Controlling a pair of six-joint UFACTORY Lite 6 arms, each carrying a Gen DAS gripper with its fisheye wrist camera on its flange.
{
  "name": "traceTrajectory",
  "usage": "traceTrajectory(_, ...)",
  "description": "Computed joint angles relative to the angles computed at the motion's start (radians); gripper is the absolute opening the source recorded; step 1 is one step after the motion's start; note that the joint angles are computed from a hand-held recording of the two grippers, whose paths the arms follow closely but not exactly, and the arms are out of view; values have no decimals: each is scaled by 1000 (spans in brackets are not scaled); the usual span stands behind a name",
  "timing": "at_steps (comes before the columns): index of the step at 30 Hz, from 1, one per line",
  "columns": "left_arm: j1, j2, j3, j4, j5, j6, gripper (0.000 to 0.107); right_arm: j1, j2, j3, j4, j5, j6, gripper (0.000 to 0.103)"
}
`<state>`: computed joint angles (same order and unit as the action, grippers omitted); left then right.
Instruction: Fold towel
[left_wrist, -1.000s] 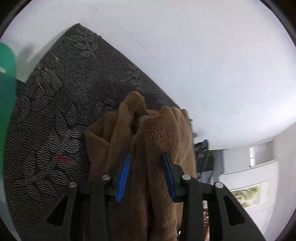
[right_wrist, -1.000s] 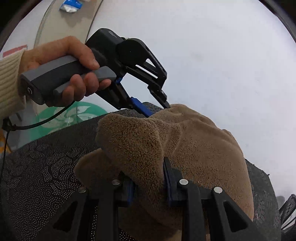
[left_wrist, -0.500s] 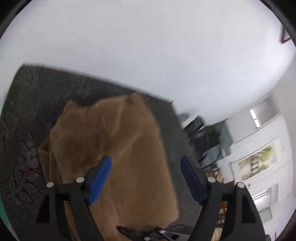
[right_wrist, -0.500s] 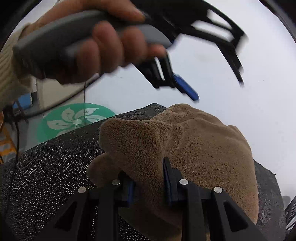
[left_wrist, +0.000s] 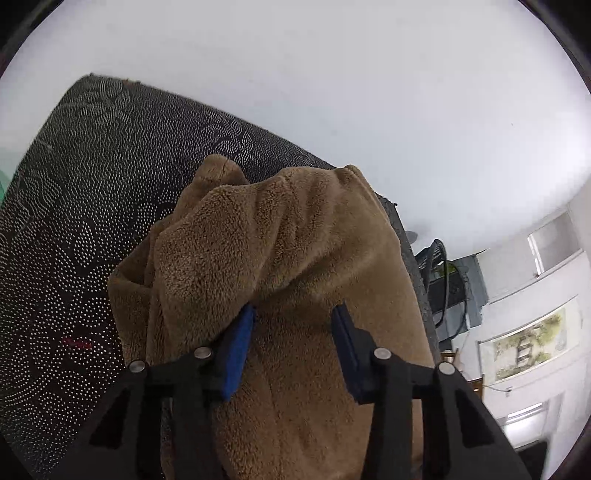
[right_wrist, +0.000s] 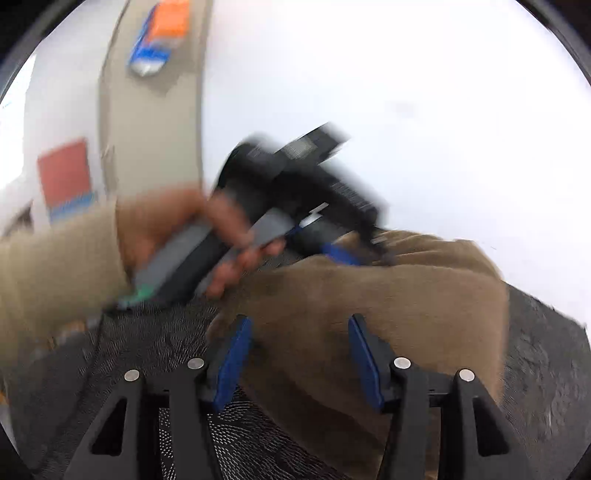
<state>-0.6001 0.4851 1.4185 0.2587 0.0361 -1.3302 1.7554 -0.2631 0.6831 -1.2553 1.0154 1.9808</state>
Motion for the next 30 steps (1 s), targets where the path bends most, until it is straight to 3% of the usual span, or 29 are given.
traceTrajectory(1, -5, 31, 48, 10, 29, -6, 49, 24, -94, -39, 47, 63, -7, 56)
traceTrajectory(3, -10, 38, 91, -87, 77, 87, 50, -13, -177, -70, 69, 92, -39, 56)
traceTrajectory(5, -35, 28, 131, -107, 160, 138, 61, -119, -124, -102, 13, 3, -2, 56)
traceTrajectory(7, -75, 37, 224, 26, 270, 22, 87, -196, -112, -128, -16, -94, 0, 56)
traceTrajectory(10, -154, 114, 418, 127, 446, 6, 91, -268, -19, -134, -77, -204, 53, 56)
traceTrajectory(14, -204, 215, 526, 117, 526, 28, 97, -301, 108, -125, -130, -274, 150, 59)
traceTrajectory(18, -186, 212, 399, 159, 438, -47, 97, -294, 143, -147, -199, -311, 273, 59)
traceTrajectory(23, -243, 228, 342, 445, 445, -290, 97, -300, 185, -154, -288, -337, 370, 59)
traceTrajectory(26, -254, 222, 286, 628, 400, -485, 97, -319, 195, -162, -354, -359, 437, 59)
traceTrajectory(28, -244, 199, 254, 655, 357, -510, 97, -319, 215, -153, -367, -355, 453, 59)
traceTrajectory(30, -226, 75, 123, 628, 335, -523, 97, -317, 233, -143, -372, -349, 462, 60)
